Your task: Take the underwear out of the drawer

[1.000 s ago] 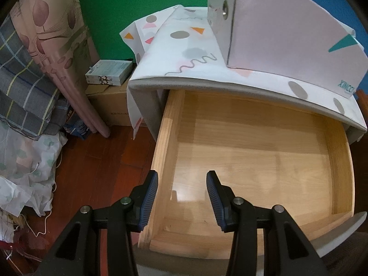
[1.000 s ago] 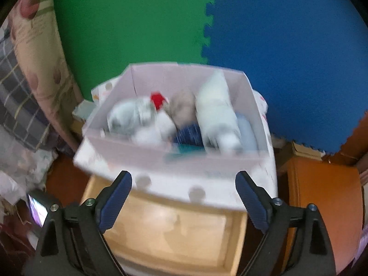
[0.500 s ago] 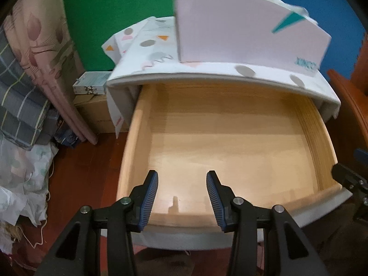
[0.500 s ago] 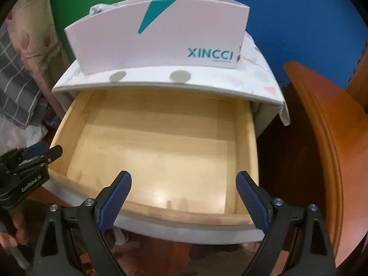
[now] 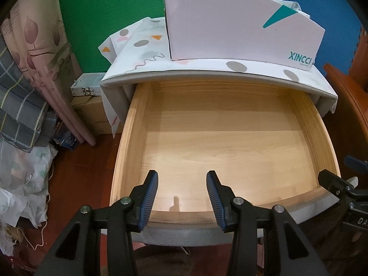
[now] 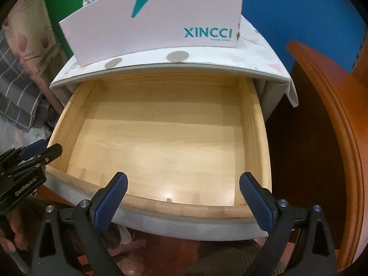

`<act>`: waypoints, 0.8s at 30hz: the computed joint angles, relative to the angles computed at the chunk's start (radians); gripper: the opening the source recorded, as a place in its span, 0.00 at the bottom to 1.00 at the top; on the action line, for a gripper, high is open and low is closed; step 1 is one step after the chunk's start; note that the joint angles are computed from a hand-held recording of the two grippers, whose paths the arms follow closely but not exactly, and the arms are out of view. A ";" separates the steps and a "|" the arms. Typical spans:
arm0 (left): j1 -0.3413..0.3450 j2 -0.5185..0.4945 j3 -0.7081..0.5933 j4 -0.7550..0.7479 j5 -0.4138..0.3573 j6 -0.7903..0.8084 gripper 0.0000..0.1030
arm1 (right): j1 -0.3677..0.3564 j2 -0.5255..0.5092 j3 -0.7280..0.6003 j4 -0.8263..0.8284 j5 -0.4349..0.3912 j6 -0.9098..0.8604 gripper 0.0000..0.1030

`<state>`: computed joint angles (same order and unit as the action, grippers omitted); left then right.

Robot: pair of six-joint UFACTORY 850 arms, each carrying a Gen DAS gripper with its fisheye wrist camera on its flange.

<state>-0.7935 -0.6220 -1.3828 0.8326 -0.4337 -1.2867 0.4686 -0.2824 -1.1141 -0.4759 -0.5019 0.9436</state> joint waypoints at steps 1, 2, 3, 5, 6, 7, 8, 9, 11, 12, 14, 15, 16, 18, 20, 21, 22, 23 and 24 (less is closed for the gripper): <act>-0.001 0.000 -0.001 0.000 -0.002 0.001 0.43 | 0.000 -0.001 -0.001 0.004 0.000 -0.003 0.94; -0.003 -0.001 -0.002 0.006 -0.007 -0.003 0.43 | 0.000 -0.003 -0.002 0.005 -0.001 -0.005 0.94; -0.003 -0.001 -0.001 0.014 -0.008 -0.012 0.43 | 0.001 -0.003 -0.001 0.000 -0.004 0.000 0.94; -0.004 0.000 0.002 0.030 -0.008 -0.026 0.43 | 0.008 -0.006 -0.004 -0.033 -0.019 0.029 0.94; -0.003 0.001 0.002 0.029 -0.006 -0.024 0.43 | 0.011 -0.008 -0.006 -0.035 -0.023 0.027 0.94; -0.004 0.000 0.001 0.028 -0.008 -0.024 0.43 | 0.013 -0.012 -0.010 -0.033 -0.028 0.023 0.94; -0.004 0.000 0.001 0.029 -0.012 -0.026 0.43 | 0.014 -0.016 -0.012 -0.043 -0.034 0.031 0.94; -0.005 0.000 0.000 0.034 -0.014 -0.031 0.43 | 0.019 -0.017 -0.014 -0.061 -0.041 0.045 0.94; -0.005 0.000 0.001 0.036 -0.015 -0.036 0.43 | 0.025 -0.020 -0.017 -0.071 -0.051 0.051 0.94; -0.006 0.001 0.003 0.040 -0.017 -0.043 0.43 | 0.027 -0.024 -0.020 -0.075 -0.058 0.051 0.94; -0.006 0.001 0.002 0.045 -0.021 -0.052 0.43 | 0.030 -0.031 -0.027 -0.078 -0.071 0.048 0.94; -0.006 0.001 0.003 0.046 -0.022 -0.054 0.43 | 0.031 -0.033 -0.029 -0.078 -0.075 0.046 0.94; -0.007 0.000 0.002 0.048 -0.025 -0.057 0.43 | 0.031 -0.034 -0.030 -0.080 -0.077 0.046 0.94; -0.007 0.000 0.002 0.051 -0.027 -0.061 0.43 | 0.032 -0.037 -0.032 -0.085 -0.083 0.052 0.94; -0.008 0.000 0.002 0.049 -0.029 -0.059 0.43 | 0.031 -0.038 -0.032 -0.083 -0.084 0.051 0.94; -0.007 0.001 0.003 0.048 -0.023 -0.056 0.43 | 0.031 -0.038 -0.033 -0.084 -0.085 0.052 0.94; -0.007 0.002 0.004 0.045 -0.022 -0.053 0.43 | 0.032 -0.039 -0.034 -0.085 -0.087 0.052 0.94; -0.007 0.002 0.003 0.044 -0.023 -0.052 0.43 | 0.033 -0.039 -0.034 -0.087 -0.087 0.053 0.94; -0.007 0.002 0.003 0.046 -0.023 -0.052 0.43 | 0.033 -0.039 -0.035 -0.089 -0.088 0.054 0.94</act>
<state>-0.8005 -0.6200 -1.3793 0.8789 -0.4570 -1.3389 0.5017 -0.3218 -1.1487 -0.5647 -0.5895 0.9981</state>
